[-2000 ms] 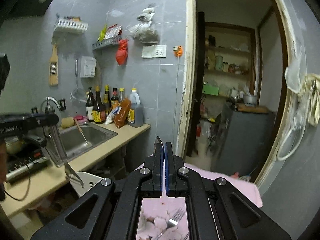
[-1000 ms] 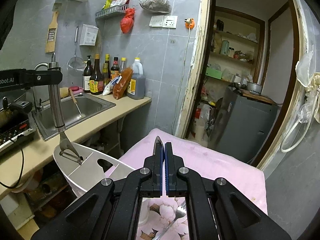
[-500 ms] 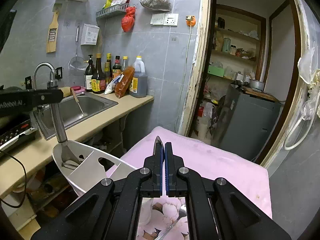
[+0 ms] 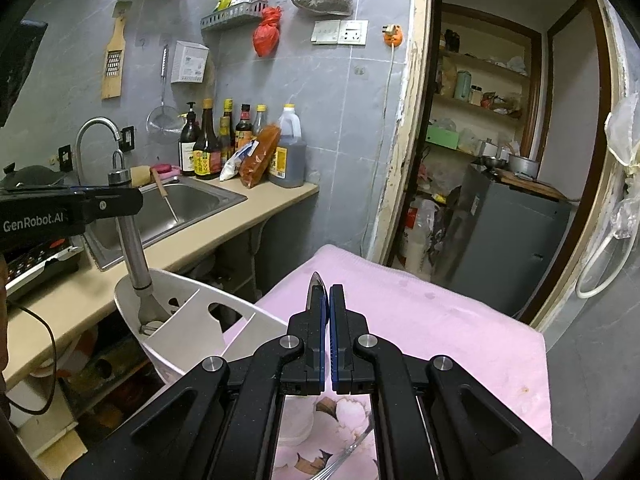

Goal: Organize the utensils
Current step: 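Open the left tool to release the peeler and withdraw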

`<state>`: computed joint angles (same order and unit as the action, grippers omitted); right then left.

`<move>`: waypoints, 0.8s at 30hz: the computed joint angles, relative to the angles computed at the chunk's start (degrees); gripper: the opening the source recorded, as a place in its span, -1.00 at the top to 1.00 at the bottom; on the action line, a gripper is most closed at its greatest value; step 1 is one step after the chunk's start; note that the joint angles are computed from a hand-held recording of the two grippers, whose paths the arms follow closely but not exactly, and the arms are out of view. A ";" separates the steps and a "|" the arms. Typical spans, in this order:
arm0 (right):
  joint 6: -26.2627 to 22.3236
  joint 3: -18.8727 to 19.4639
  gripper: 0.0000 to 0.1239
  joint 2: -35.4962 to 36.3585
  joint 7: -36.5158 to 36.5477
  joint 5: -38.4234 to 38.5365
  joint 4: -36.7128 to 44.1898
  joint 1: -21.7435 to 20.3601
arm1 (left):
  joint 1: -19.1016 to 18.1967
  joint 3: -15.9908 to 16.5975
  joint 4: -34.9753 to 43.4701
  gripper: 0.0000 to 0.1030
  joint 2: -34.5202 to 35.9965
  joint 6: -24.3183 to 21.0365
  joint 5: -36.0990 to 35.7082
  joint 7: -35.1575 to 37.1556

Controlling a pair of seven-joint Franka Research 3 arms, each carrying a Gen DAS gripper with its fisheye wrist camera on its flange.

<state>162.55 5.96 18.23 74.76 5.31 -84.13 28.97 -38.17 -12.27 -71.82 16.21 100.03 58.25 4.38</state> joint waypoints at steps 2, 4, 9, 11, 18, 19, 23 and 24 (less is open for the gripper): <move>-0.99 0.87 0.96 -0.12 -1.07 1.48 -0.09 -0.72 | 0.70 -0.21 -1.52 0.65 -0.92 1.35 -1.33 -0.03; -1.58 1.81 0.87 -0.57 -2.21 3.78 -0.68 -1.62 | 1.55 -0.56 -3.52 0.65 -2.10 2.86 -2.74 -0.66; -0.60 2.95 0.48 -2.29 -4.01 8.88 -3.66 -3.12 | 5.03 -1.84 -11.54 0.59 -6.90 11.91 -5.26 -3.75; -0.70 2.42 0.48 -2.81 -3.12 9.26 -4.43 -3.07 | 5.84 -2.49 -12.83 0.41 -7.61 13.82 -5.09 -3.74; 4.75 0.68 0.17 -7.71 1.37 10.44 -11.61 -4.41 | 5.88 -3.74 -13.09 0.04 -7.66 15.67 -1.54 -5.15; 5.78 0.08 0.04 -8.55 2.67 9.72 -12.70 -4.48 | 5.43 -3.88 -12.14 -0.06 -6.95 15.15 -0.58 -4.94; 10.12 -2.28 -0.27 -11.98 8.57 5.03 -17.05 -5.10 | 2.77 -3.55 -8.20 -0.55 -3.92 13.25 3.91 -4.41; 11.32 -2.64 -0.39 -12.86 9.80 4.05 -18.18 -5.53 | 1.96 -3.27 -7.09 -0.60 -3.09 12.62 4.93 -4.44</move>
